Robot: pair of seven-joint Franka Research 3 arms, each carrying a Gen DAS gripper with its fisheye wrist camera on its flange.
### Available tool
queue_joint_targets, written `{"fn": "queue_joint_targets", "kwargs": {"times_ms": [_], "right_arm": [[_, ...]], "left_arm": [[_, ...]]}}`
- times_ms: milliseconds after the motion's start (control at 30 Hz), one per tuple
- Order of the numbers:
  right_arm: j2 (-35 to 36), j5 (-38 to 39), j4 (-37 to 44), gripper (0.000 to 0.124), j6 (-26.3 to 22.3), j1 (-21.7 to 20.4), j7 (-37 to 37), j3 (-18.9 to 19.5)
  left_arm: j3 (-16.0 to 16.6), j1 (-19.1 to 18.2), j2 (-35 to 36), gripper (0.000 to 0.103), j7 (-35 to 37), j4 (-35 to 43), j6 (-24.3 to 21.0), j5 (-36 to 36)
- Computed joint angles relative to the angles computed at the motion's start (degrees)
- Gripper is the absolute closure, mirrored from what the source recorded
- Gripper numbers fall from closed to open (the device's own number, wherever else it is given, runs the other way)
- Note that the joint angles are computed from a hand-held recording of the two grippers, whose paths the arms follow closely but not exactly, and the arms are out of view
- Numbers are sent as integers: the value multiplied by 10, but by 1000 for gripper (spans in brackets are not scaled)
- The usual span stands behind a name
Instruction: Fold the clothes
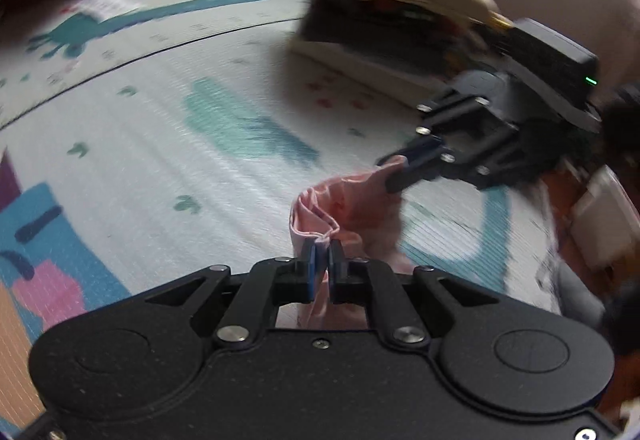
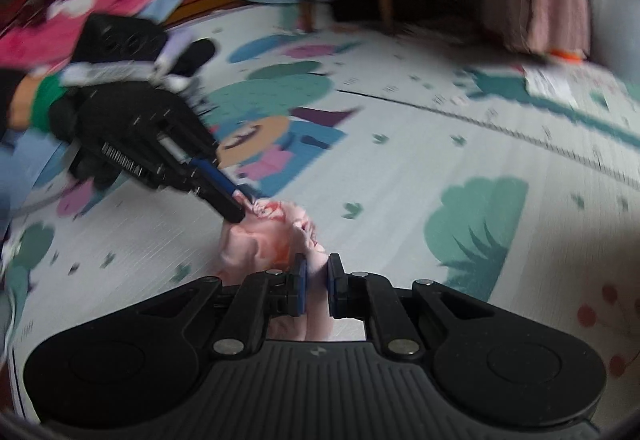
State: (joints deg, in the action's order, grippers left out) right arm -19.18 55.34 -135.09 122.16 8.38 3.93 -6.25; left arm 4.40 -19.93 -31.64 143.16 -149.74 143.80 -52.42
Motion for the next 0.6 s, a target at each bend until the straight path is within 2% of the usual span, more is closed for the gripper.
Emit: {"fn": "queue_joint_targets", "kwargs": {"times_ms": [100,267,433,500,533,600], "right_arm": [[-44,-18,-27,112,-30,-3,-42,-10],[-135,-99,-98,111,-61,-7,-132,-15],[-222,-201,-182,111,-49,-10,-212,-1],[-245,-243,-202,99,-52,-10,-232,2],[-258,-261,-210,95,-53,-10,-243,0],[-266,-275,-205,89,-68,-14,-236,-8]], "left_arm": [[4,-1,-31,99,24,-10,-53,35],[-24,-8,-74,99,36,-38,-119,129],[-53,-41,-94,99,35,-71,-128,194],[-68,-55,-104,99,31,-89,-109,216],[-68,-62,-106,94,25,-91,-112,225],[-44,-75,-106,86,21,-78,-160,231]]}}
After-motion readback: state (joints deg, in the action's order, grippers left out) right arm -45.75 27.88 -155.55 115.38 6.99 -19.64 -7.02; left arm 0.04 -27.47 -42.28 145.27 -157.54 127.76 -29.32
